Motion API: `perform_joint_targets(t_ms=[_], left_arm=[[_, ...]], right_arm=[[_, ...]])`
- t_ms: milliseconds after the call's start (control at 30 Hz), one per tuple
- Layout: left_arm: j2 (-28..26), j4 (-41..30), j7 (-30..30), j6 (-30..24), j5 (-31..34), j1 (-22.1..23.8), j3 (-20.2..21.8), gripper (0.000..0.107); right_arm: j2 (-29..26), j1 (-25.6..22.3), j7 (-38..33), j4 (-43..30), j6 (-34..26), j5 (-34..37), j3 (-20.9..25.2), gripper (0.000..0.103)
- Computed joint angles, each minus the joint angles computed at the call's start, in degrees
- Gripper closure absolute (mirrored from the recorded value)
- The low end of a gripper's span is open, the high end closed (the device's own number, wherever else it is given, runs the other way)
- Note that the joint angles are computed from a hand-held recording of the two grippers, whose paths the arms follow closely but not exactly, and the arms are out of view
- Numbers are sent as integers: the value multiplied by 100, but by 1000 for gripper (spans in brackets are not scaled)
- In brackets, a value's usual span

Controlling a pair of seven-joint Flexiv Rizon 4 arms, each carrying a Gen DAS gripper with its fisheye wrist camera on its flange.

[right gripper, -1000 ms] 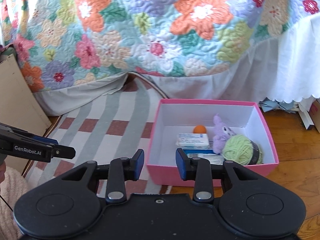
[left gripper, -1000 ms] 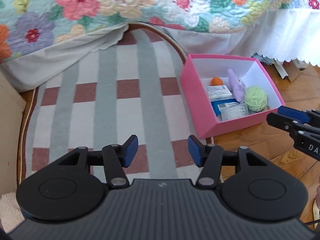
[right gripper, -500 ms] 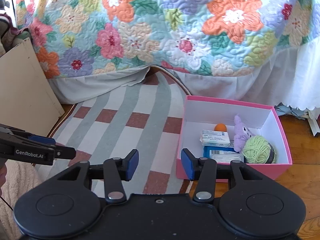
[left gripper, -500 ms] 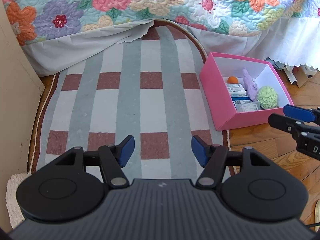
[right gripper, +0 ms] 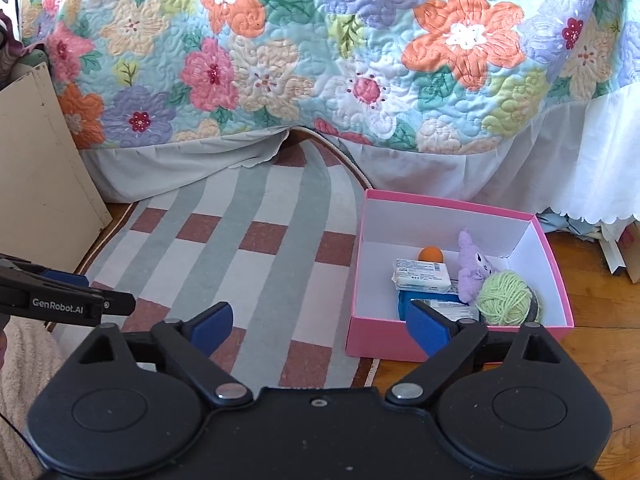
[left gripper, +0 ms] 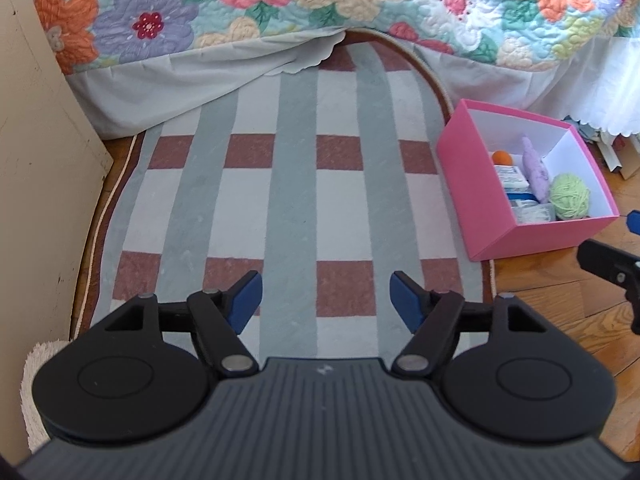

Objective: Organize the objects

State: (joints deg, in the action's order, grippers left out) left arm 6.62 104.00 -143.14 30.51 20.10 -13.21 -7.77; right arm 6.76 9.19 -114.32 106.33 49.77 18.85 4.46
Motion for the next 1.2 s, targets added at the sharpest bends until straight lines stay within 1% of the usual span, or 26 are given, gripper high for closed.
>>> perform_joint_targets(t_ms=[33,67,133,200,233,367,500,800,933,1033,1133,1200], left_arm=[[5,12,20,8,6,4,7,26],[16,26,26,21,22,8,11,23],[24,27,58,21,43,22,13,20],[25,25,80,1,39,35,18,15],[26,27,82,0,49,40,17,10],[-7,-23,104,-122,40,58,14,4],[-32,-69,136,-267,-1,59,18,4],[-42,-74,135,-306,-75,51,46,4],[-56,-107,82,-376,-42,60,39,4],[-64,-91,200,-325,-113,65,83,4],[-111,-183,172,-545,-26,79,50,4],[-124,-183,222,-556,-68,72,76,4]], right_arm=[[7,2,10,17,15,-22,12,7],[8,6,25,31,26,-52,23,7],[7,13,56,65,63,-137,44,7],[4,20,116,108,98,-257,72,7],[1,25,144,115,87,-299,76,7],[-32,37,342,64,-110,-410,76,7],[-30,36,481,101,-103,-533,104,7],[-63,24,687,14,-298,-557,80,7],[-109,-29,972,95,-56,-823,111,7],[-142,-44,1050,82,-48,-832,91,7],[-134,-52,1086,100,-47,-850,99,7],[-135,-54,1121,103,-47,-883,102,7]])
